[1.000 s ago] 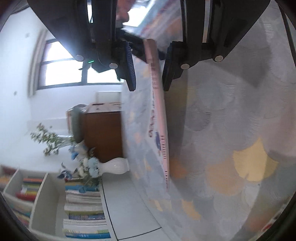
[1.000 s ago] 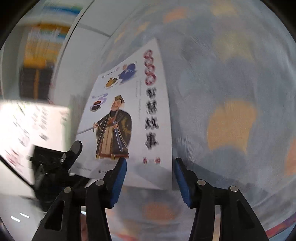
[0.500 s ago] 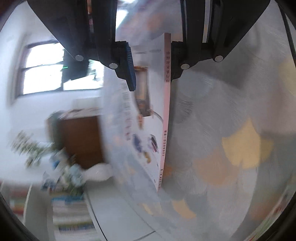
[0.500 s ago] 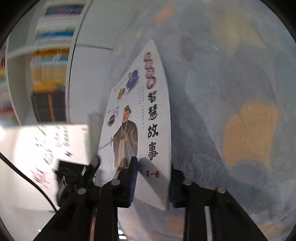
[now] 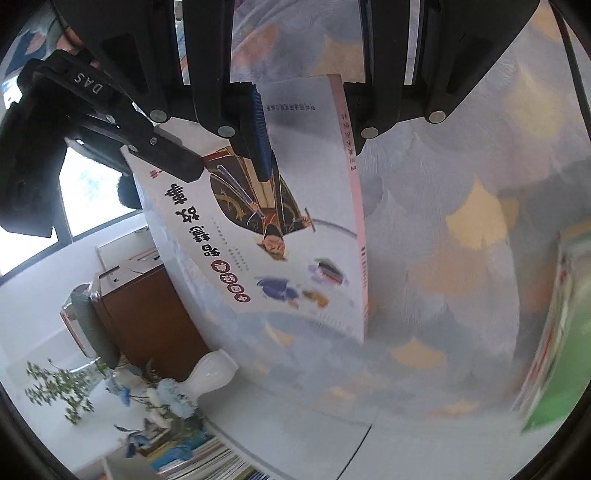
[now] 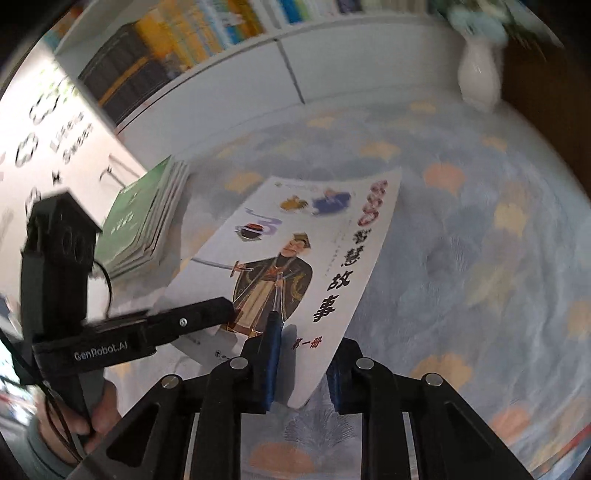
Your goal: Organize books
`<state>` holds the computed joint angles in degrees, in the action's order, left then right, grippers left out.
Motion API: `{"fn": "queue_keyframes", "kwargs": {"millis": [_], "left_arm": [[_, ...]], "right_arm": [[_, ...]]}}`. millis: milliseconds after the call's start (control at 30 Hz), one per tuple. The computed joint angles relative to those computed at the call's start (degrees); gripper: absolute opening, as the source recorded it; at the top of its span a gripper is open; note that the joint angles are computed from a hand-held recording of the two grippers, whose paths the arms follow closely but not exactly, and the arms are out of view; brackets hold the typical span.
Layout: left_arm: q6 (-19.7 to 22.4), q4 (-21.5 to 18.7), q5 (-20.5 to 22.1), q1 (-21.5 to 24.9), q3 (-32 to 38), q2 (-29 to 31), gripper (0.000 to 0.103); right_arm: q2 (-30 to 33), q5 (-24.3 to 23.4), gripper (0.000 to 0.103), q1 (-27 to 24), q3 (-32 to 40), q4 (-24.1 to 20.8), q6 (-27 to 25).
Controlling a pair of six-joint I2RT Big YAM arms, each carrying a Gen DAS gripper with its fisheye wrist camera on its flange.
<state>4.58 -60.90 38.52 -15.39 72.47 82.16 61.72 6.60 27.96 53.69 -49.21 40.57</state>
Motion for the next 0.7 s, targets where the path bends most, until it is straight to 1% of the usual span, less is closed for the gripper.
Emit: {"fn": "queue_keyframes", "kwargs": {"millis": [67,167,233,333,433,500,600,667,700], "left_arm": [[-0.3,0.3,1.2,0.9,0.5,-0.5,0.025],[-1.4,0.8,4.1,2.5,1.3,-1.2,0.025],[-2.0,1.4,5.2,3.2,1.7,-1.8,0.025],[-4.1,4.0,5.6,4.5,2.1,-3.5,0.025],[-7.4,7.4,6.2,7.7,2.8,-5.0,0.025],[-9.1,9.2,6.1,10.5,3.2,-5.6,0.025],[-11.8,11.7,4.9,14.1,3.7,-5.8,0.027],[-13.2,13.1,2.9,17.1,4.1,-5.5,0.027],[-13.2,13.3,2.2,18.1,4.4,-5.2,0.027]], "right_arm": [[0.5,2.2,0.021,1.3,2.1,-1.5,-2.0],[-0.2,2.9,0.021,1.8,3.7,-2.4,-2.9],[-0.2,3.4,0.021,1.9,5.1,-2.9,-4.0],[0.9,5.7,0.021,3.3,8.2,-3.6,-6.0],[2.7,6.7,0.021,4.2,12.2,-2.9,-9.2],[4.2,5.7,0.021,4.3,14.4,-1.1,-10.9],[8.6,2.2,0.021,4.4,18.6,2.9,-14.1],[12.1,0.1,0.022,4.9,21.4,4.8,-16.0],[14.0,-1.1,0.024,5.2,22.8,5.8,-17.0]]}}
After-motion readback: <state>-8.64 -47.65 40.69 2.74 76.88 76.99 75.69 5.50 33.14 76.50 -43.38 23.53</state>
